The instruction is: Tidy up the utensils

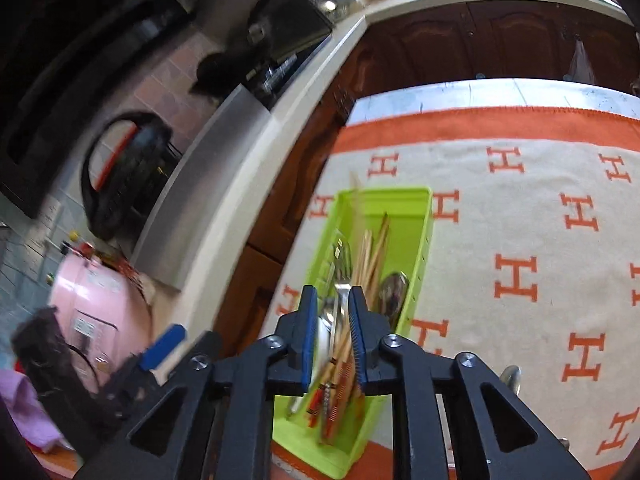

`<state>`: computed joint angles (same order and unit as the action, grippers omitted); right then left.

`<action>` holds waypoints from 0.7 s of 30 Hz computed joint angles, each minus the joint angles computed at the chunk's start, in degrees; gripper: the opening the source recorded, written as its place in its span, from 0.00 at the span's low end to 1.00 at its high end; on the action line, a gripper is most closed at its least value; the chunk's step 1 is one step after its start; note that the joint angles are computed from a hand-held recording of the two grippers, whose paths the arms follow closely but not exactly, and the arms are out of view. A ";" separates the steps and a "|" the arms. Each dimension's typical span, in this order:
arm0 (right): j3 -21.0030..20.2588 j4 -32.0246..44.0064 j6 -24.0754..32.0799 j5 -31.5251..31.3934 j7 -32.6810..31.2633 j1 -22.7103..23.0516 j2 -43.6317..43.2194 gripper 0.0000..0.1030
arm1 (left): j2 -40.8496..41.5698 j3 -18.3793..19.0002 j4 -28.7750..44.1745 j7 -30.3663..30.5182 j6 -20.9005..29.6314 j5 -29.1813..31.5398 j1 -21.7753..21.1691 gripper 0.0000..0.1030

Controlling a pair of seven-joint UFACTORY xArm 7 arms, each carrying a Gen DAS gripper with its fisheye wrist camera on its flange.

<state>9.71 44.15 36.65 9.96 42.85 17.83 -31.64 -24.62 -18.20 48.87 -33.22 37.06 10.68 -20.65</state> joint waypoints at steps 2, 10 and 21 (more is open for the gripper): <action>0.51 -0.97 0.77 -1.03 -0.02 -0.28 -0.57 0.16 | 0.40 -0.21 0.21 0.00 0.03 0.18 -0.06 0.63; 0.23 -7.06 7.11 -4.09 -0.92 -1.90 -9.76 0.16 | 1.90 -0.33 0.71 1.36 -1.20 -1.51 -2.40 0.63; -1.28 -16.67 22.73 -5.45 -2.98 -4.86 -30.57 0.16 | 7.48 -0.18 3.44 9.09 -2.96 -10.24 -10.72 0.63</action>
